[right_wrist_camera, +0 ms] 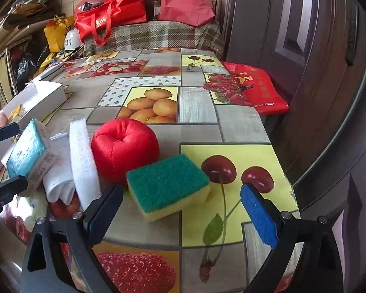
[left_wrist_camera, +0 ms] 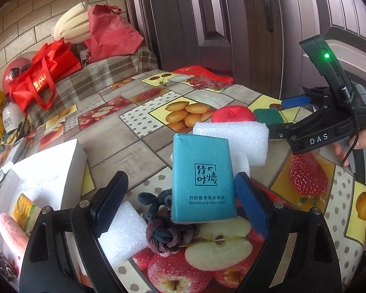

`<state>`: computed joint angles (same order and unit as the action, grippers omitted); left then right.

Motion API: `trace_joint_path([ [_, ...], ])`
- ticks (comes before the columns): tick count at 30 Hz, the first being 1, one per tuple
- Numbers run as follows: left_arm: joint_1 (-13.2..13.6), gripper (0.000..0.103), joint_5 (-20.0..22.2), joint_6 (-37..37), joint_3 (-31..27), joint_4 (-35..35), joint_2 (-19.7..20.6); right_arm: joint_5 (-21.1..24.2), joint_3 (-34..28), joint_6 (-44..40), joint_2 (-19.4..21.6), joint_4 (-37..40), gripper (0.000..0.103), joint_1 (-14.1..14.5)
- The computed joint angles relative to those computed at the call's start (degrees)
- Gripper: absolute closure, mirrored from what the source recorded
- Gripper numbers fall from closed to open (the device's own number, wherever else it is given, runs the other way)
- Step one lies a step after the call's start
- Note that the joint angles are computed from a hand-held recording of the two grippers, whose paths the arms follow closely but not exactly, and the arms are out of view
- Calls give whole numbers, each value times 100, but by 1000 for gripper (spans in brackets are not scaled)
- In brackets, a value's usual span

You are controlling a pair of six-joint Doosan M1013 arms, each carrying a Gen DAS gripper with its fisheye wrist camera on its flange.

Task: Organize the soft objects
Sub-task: 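Grasp the blue tissue pack with the left tool while the right tool grasps the green scrub sponge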

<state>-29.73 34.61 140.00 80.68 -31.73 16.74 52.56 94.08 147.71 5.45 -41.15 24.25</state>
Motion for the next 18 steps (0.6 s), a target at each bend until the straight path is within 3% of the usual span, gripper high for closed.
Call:
trace_joint_path([
  [2, -17, 15, 223, -217, -126, 243, 82, -237, -36, -374, 36, 420, 5, -168],
  [3, -13, 22, 302, -276, -172, 282, 111, -302, -45, -573, 57, 650, 6, -240],
  [4, 12, 33, 369, -212, -196, 153, 131, -323, -64, -744, 86, 855, 17, -286],
  [5, 51, 54, 405, -144, -203, -9, 139, -314, -75, -819, 107, 923, 28, -290],
  [6, 88, 54, 417, -130, -202, -152, 142, -330, -56, -752, 92, 776, 47, -247],
  [10, 249, 54, 254, 401, 4, -1104, 35, -251, 72, -19, -3, 41, 48, -40],
  [15, 354, 54, -129, 1239, 350, -1998, -182, -159, 464, 2449, -273, -1856, 48, 441],
  [18, 379, 54, -390, 1531, 512, -2246, -293, -68, 549, 3384, -279, -2716, 48, 731],
])
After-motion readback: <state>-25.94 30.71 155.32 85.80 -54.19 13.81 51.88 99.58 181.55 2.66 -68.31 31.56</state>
